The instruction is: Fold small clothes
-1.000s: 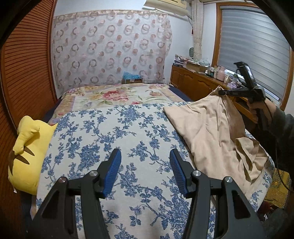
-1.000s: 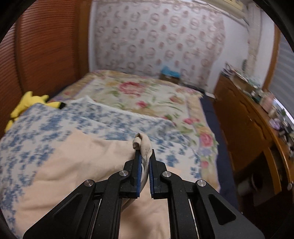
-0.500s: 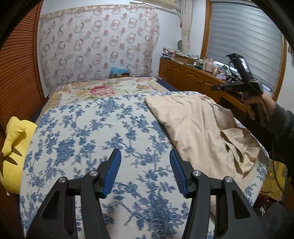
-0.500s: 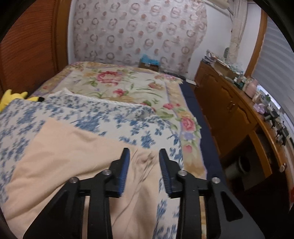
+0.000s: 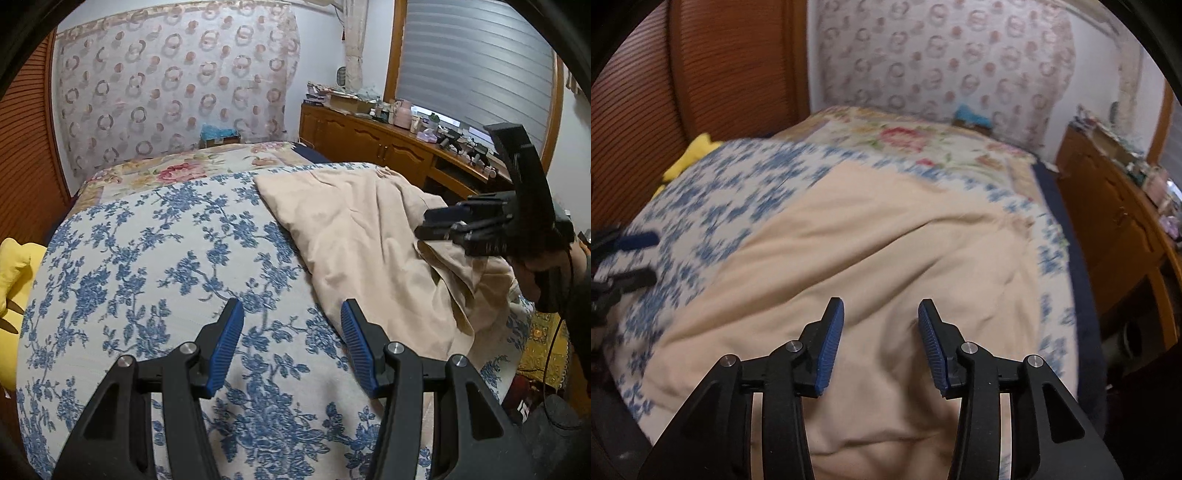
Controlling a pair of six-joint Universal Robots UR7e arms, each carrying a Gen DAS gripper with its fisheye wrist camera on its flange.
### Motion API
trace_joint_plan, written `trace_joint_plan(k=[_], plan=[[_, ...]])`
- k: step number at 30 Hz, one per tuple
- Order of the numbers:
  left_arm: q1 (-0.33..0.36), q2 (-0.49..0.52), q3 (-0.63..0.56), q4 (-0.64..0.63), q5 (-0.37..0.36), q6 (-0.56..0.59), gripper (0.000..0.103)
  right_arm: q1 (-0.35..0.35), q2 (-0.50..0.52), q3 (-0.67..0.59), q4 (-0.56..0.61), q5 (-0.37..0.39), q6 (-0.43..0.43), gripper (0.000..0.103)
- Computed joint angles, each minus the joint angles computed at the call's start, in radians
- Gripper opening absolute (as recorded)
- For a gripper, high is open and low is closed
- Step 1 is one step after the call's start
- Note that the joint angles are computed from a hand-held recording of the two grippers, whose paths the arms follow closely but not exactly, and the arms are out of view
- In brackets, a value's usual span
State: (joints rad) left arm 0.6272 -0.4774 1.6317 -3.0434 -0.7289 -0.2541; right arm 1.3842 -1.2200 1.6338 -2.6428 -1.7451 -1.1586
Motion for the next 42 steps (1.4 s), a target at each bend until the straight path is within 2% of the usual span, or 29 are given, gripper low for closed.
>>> trace_joint_plan(k=[6, 9, 13, 16, 22, 26, 31, 35, 39, 42], plan=[[-0.005, 0.016, -0.012, 0.023, -0.023, 0.000, 0.054, -0.010, 0.005, 0.016, 0.025, -0.042, 0.005, 0.042], [-0.007, 0.022, -0.020, 0.033, -0.035, 0.003, 0.054, -0.023, -0.012, 0.018, 0.061, -0.028, 0.007, 0.042], [-0.007, 0.028, -0.031, 0.041, -0.046, 0.008, 0.054, -0.044, -0.049, 0.029, 0.136, 0.002, -0.015, 0.009], [-0.008, 0.031, -0.037, 0.048, -0.055, 0.009, 0.054, -0.068, -0.095, 0.059, 0.135, 0.049, -0.033, 0.005], [-0.011, 0.040, -0.051, 0.057, -0.071, 0.015, 0.054, -0.121, -0.198, 0.088, 0.149, 0.139, -0.023, 0.004], [-0.013, 0.048, -0.063, 0.063, -0.078, 0.022, 0.054, -0.153, -0.246, 0.092, 0.154, 0.144, -0.020, 0.004], [-0.014, 0.055, -0.072, 0.076, -0.087, 0.021, 0.054, -0.174, -0.271, 0.091, 0.182, 0.114, -0.025, 0.005], [-0.016, 0.059, -0.079, 0.087, -0.087, 0.018, 0.054, -0.176, -0.283, 0.115, 0.124, 0.115, -0.017, 0.028], [-0.019, 0.062, -0.082, 0.092, -0.085, 0.016, 0.054, -0.179, -0.279, 0.105, 0.114, 0.165, 0.019, 0.038], [-0.018, 0.063, -0.082, 0.094, -0.089, 0.014, 0.054, -0.176, -0.265, 0.100, 0.081, 0.173, 0.047, 0.039]])
